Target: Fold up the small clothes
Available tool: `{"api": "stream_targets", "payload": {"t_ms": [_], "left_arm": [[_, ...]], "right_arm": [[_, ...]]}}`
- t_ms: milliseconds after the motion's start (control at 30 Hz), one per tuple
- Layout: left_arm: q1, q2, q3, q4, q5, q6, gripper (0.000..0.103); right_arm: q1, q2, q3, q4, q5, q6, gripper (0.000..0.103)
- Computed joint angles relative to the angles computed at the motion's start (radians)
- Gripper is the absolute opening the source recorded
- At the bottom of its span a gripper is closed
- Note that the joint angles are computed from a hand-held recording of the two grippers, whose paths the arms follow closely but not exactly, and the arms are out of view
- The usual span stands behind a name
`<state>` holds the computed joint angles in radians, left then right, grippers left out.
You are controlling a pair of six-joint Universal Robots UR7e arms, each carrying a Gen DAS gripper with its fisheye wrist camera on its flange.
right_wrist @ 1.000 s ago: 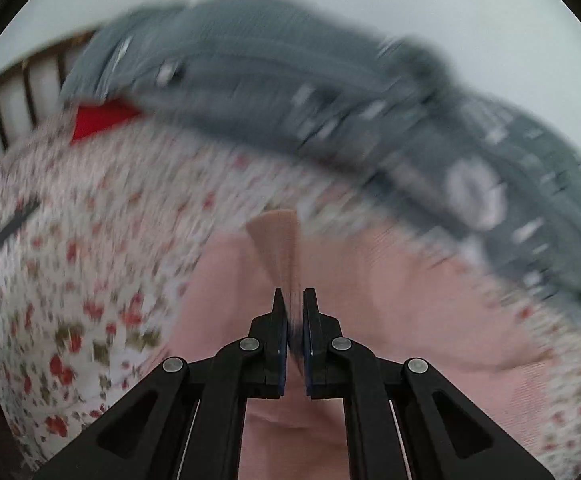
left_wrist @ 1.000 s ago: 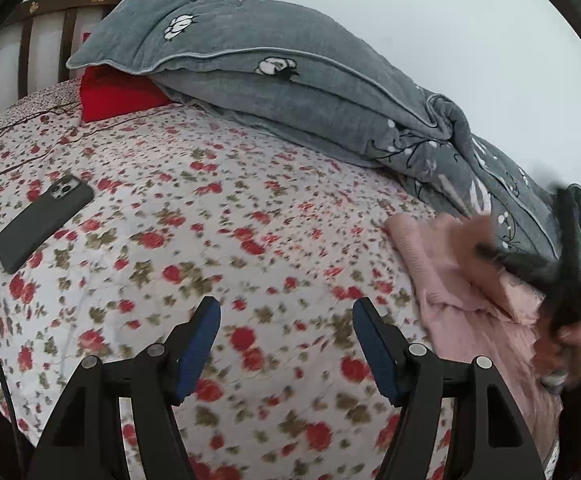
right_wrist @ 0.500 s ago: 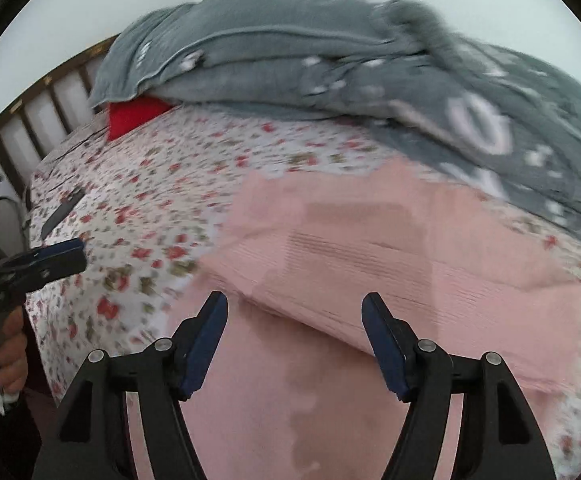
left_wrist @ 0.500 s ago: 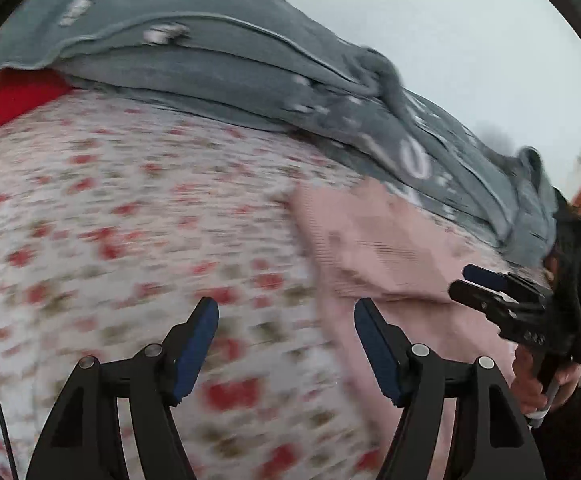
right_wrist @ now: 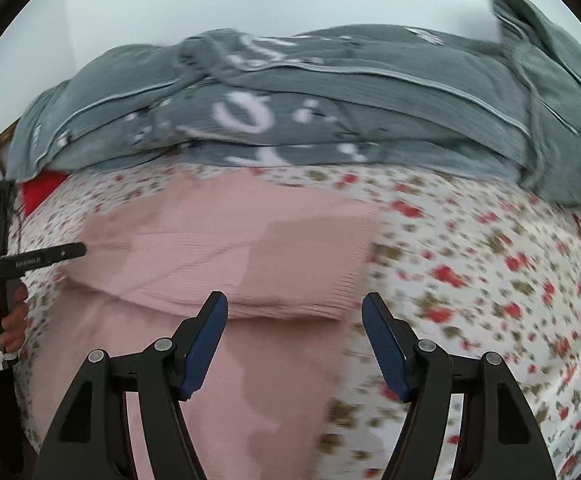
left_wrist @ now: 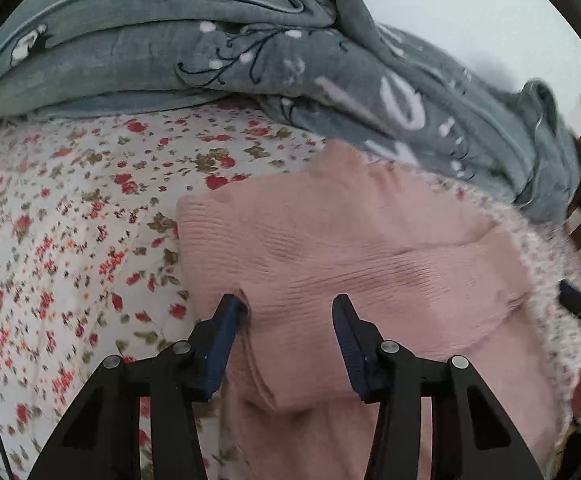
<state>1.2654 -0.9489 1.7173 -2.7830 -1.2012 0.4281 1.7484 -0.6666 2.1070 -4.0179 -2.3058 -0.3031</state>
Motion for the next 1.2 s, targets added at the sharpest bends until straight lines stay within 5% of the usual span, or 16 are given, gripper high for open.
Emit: {"api": "stream_targets", "payload": {"t_ms": [133, 233, 300, 467, 700, 867, 967, 1033, 1200], "left_arm": [[-0.013, 0.026, -0.02, 0.002, 0.045, 0.0, 0.042], [-0.023, 0.049, -0.029, -0.014, 0.112, 0.022, 0.014], [-0.025, 0.041, -0.02, -0.045, 0.097, 0.039, 0.009], [-0.031, -0.009, -0.021, -0.095, -0.034, 0.073, 0.007], [-0.011, 0.067, -0.088, -0.046, 0.093, 0.022, 0.007], [-0.003, 0.054, -0.062, -0.067, 0.073, 0.013, 0.014], [-0.016, 0.028, -0.023, -0.106, 0.098, 0.039, 0.039], [-0.023, 0.008, 0.019, -0.161, 0.118, 0.068, 0.056], [-0.016, -0.064, 0.086, -0.147, 0.106, 0.025, 0.06]], "right_arm": [[-0.049, -0.029, 0.052, -0.061, 0.044, 0.016, 0.069], [-0.073, -0.042, 0.075, -0.085, 0.073, 0.026, 0.069], [-0.083, -0.044, 0.086, -0.101, 0.084, 0.022, 0.069], [-0.094, -0.046, 0.069, -0.078, 0.092, -0.002, 0.069], [-0.093, -0.014, -0.021, -0.021, 0.088, -0.034, 0.069], [-0.098, 0.033, -0.115, 0.089, 0.035, -0.055, 0.069], [-0.106, 0.03, -0.143, 0.227, -0.026, 0.006, 0.069], [-0.105, 0.001, -0.105, 0.208, 0.002, 0.041, 0.069], [-0.054, -0.014, -0.016, 0.035, -0.047, 0.03, 0.069]]}}
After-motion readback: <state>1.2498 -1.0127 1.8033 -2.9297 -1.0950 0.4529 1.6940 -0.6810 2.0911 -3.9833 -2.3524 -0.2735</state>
